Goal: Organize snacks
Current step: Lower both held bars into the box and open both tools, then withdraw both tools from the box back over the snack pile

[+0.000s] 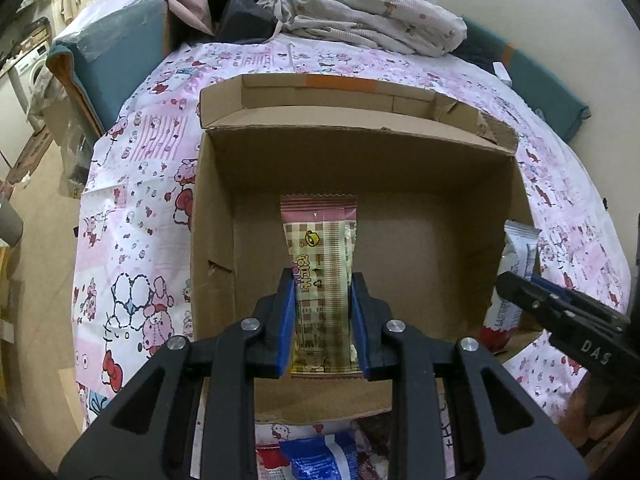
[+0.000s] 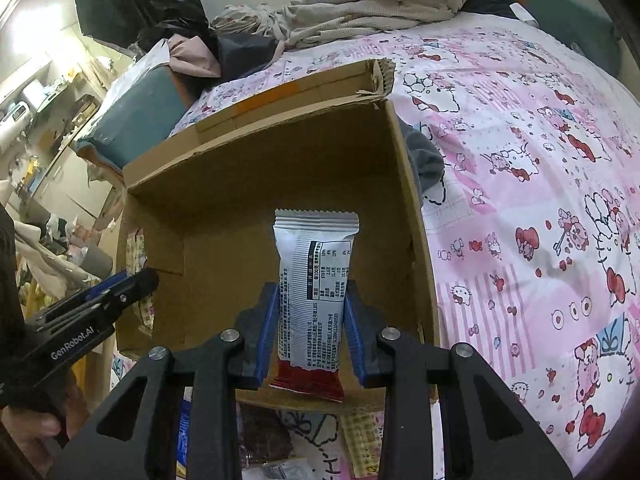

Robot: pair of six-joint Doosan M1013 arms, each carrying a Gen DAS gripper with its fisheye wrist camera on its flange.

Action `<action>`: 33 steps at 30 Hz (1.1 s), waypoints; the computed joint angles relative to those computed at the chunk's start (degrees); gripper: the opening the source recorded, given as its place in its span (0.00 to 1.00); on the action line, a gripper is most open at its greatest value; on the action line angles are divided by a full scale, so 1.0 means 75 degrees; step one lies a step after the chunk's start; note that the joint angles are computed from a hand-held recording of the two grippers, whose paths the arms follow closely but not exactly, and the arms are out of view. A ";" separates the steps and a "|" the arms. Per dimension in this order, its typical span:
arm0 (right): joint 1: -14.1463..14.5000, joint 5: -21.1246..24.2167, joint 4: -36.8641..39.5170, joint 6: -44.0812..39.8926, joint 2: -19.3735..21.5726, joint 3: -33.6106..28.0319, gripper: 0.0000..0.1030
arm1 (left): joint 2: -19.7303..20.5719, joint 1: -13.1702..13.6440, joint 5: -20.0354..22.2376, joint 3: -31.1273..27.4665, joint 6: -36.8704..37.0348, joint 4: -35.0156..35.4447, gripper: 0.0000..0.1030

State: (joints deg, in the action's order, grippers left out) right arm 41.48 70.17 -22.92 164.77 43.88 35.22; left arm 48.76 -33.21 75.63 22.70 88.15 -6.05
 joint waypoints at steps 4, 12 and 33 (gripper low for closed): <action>-0.0011 -0.0029 0.0112 -0.0018 0.0012 -0.0017 0.32 | 0.0039 -0.0002 0.0093 -0.0033 0.0040 0.0044 0.22; 0.0014 -0.0194 0.0031 -0.0032 0.0015 -0.0035 0.35 | 0.0083 -0.0007 0.0175 -0.0077 0.0054 0.0069 0.23; 0.0106 -0.0359 -0.0650 0.0572 -0.0259 0.0309 0.77 | -0.0397 0.0062 -0.0710 0.0474 -0.0162 0.0207 0.81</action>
